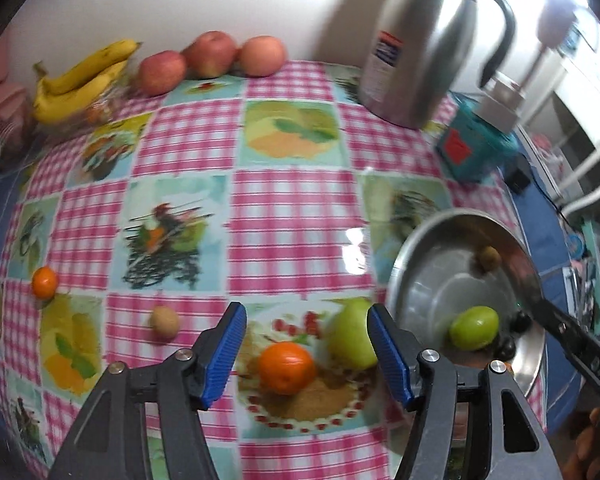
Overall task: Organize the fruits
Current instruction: 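Withdraw both tools from the basin toward the remaining fruit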
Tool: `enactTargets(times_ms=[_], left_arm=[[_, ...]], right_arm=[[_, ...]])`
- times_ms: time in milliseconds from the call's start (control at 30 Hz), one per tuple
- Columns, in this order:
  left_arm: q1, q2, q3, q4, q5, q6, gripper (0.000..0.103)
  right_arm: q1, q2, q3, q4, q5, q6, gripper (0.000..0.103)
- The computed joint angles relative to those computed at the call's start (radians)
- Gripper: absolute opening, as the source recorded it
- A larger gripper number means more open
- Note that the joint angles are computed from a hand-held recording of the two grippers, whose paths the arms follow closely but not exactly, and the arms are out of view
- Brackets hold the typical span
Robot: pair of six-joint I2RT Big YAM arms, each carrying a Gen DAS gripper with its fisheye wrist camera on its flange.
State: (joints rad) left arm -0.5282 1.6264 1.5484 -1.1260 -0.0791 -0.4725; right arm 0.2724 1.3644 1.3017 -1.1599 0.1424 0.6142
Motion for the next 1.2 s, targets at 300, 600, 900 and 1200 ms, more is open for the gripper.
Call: enactTargets(times_ms=[300,600,900,1200], left_arm=[[0.067,-0.065,-0.054,0.001,-0.027,-0.027,0.069],[0.096,-0.100,-0.096,0.002,-0.012,-0.044,0.069],[0.100,-0.104,-0.100,-0.001,-0.004,-0.043,0.071],[0.097,-0.113,-0.116,0.017,-0.050,-0.050,0.103]], right_arm=[[0.070,-0.005,0.014,-0.030,0.037,-0.012,0.048],[0.129,0.013,0.030,-0.046,0.053,-0.036,0.048],[0.148,0.034,0.041,-0.056,0.052,-0.048,0.048],[0.153,0.047,0.044,-0.059,0.055,-0.047,0.050]])
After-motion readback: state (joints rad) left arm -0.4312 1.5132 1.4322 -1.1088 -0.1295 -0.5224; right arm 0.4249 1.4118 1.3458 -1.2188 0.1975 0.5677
